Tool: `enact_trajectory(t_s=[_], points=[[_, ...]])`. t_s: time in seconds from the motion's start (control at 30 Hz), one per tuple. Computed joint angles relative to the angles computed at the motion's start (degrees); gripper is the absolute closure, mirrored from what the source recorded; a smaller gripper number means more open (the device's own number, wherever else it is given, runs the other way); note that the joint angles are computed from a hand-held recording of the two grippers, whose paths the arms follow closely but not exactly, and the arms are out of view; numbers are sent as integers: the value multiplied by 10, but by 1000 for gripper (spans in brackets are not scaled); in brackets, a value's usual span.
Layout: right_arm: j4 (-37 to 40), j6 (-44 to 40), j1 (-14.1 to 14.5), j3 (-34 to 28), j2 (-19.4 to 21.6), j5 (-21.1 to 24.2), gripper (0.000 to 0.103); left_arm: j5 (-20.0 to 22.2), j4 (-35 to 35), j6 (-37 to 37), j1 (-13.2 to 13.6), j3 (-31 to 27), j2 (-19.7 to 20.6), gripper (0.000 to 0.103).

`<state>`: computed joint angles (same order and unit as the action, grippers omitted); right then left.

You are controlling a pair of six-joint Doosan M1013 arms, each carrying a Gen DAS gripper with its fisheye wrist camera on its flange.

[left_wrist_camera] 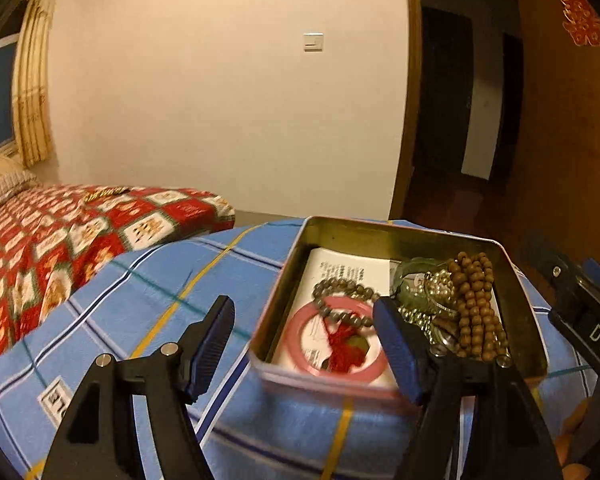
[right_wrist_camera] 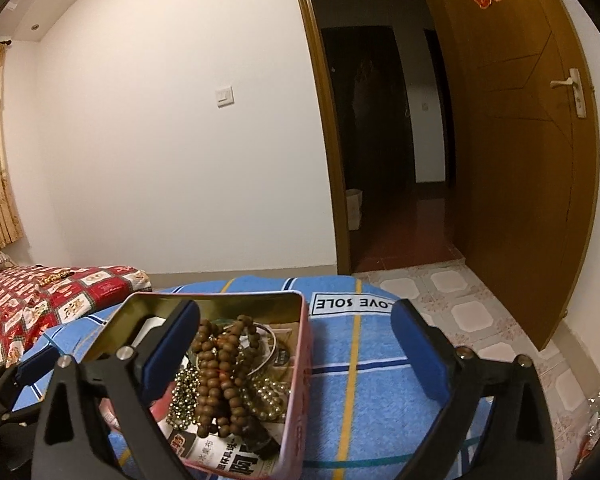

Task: Organize jewelry

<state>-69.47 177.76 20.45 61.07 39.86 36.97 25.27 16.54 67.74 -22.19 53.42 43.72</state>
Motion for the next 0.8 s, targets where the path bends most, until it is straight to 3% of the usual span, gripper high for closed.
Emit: enact_trajectory(t_s=[0.23,0.5,0.8], points=[[-69,47,20,34,-17,23,4,-27,61,-78,2,54,-29,31],[-129,81,40,65,-31,35,4,-73,206,-199,-2,117,-62,31],[-195,161,50,90,-42,55,1,-89,314,-284,-7,148,-79,30]])
